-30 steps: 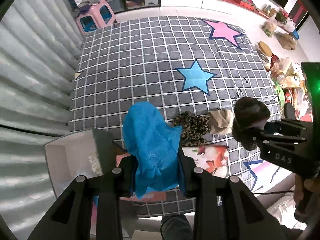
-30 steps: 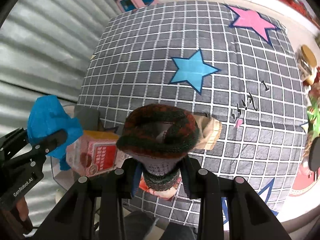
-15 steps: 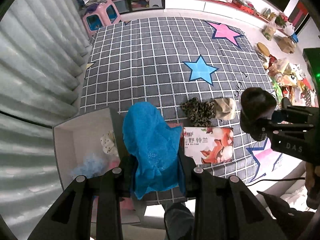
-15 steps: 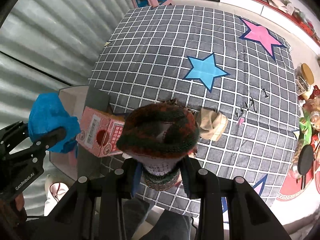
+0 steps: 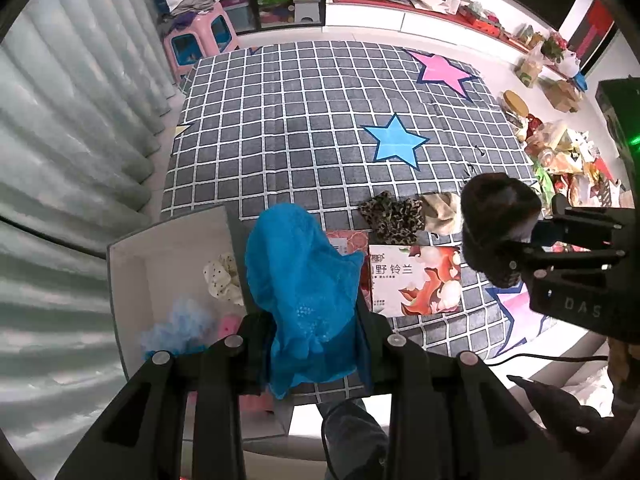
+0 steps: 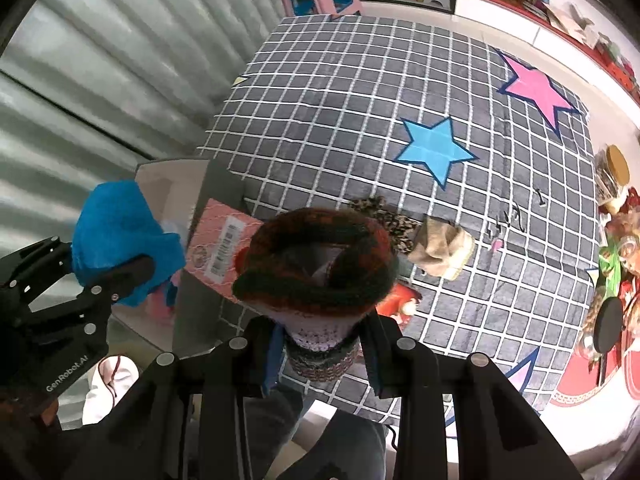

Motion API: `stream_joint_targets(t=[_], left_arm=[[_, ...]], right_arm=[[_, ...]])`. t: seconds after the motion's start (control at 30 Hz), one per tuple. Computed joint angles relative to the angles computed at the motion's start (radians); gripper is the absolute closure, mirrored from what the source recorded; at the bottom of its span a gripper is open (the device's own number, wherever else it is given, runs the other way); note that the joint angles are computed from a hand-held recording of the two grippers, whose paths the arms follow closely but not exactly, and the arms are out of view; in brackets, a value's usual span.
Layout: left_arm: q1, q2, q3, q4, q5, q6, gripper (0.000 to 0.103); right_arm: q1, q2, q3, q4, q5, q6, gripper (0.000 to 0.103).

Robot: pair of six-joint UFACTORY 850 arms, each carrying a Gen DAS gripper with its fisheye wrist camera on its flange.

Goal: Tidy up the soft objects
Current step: 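Lift and carry the blue cloth and knit beanie toward the white box, then lower the blue cloth and knit beanie over the white box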

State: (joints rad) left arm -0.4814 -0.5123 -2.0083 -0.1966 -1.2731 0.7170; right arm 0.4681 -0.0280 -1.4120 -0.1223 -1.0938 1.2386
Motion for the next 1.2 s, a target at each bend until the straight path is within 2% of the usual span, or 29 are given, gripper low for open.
stream_joint_targets(t=[0.63,1.2], left_arm=[[0.099,-0.023,-0.024,-0.007,0.003,-0.066,0.068],[0.192,-0.095,-0.108,0.011,-0.003,-0.148,0.068]], right_arm=[[0.013,-0.187,-0.22,0.041,-0.025,-0.166,0.068],[0.007,-0.458,-0.587,0.098,-0.107,-0.379,0.068]])
